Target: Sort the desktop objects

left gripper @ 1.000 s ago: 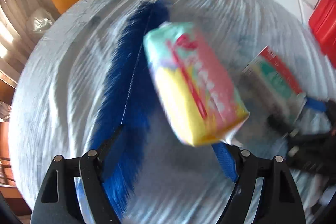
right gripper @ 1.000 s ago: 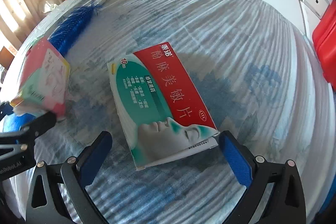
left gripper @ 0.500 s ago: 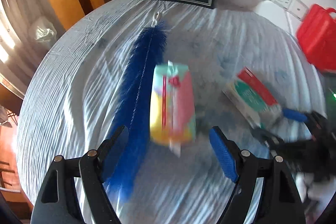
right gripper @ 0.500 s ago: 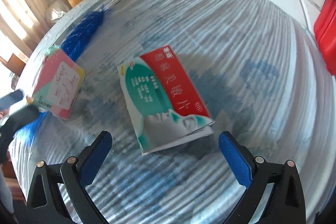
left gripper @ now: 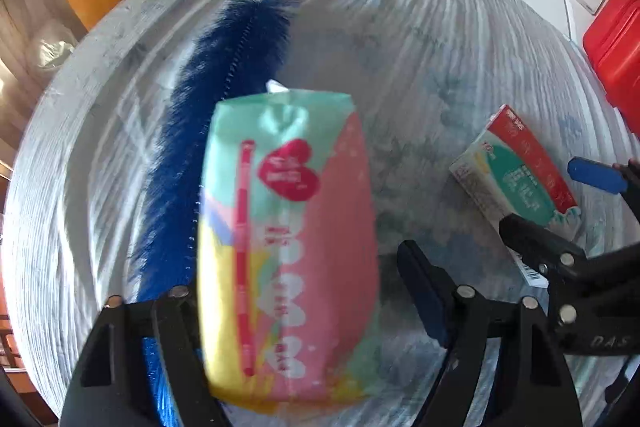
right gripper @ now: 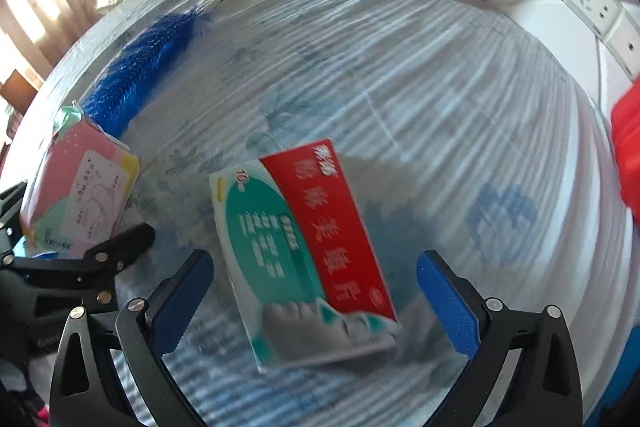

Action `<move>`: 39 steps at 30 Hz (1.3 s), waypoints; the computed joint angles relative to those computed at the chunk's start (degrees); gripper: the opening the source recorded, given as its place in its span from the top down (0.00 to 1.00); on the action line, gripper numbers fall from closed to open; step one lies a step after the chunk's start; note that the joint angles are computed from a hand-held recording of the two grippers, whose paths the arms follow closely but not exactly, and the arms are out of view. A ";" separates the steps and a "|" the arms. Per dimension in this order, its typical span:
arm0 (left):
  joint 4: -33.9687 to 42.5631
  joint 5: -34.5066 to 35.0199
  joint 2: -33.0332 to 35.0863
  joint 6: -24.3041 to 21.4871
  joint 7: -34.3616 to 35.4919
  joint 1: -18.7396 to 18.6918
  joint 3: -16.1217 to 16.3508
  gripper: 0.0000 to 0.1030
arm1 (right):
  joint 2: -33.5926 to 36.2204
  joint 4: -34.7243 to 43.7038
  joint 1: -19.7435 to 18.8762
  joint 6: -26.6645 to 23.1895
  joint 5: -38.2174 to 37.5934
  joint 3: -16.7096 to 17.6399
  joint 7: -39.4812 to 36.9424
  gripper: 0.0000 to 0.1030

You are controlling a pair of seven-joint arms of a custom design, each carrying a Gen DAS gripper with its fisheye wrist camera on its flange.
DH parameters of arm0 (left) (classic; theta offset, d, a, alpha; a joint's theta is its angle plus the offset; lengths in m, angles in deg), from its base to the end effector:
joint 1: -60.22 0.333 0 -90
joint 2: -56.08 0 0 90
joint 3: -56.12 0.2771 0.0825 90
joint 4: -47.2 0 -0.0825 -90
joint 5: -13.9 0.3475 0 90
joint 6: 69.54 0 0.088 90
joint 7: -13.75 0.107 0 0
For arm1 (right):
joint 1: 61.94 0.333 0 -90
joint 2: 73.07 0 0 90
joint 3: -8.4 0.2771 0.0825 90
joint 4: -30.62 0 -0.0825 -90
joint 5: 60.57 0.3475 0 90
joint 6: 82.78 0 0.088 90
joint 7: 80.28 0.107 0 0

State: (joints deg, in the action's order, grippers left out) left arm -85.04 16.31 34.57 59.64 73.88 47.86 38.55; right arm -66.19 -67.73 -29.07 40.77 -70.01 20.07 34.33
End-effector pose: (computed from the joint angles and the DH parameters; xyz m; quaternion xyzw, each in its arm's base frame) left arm 0.3858 -0.2310 0.4935 -0.6902 0.7038 -0.1262 0.1111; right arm 0.4281 0.4046 0.5144 -0.8241 0.5396 -0.0911 0.1461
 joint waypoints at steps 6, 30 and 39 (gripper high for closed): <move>-0.88 -0.18 -1.03 0.69 -0.04 0.43 0.40 0.46 | 1.70 1.39 0.77 -1.13 -1.00 0.31 -0.07 0.22; 1.38 -2.36 -32.66 -12.46 -1.18 -2.66 -5.38 0.56 | -34.20 -12.75 2.22 -4.93 -6.62 8.84 17.36 0.23; 2.91 -5.44 -42.60 -16.14 5.67 -4.48 -4.16 0.56 | -37.14 -2.34 -0.18 -19.83 -13.93 20.17 29.21 0.23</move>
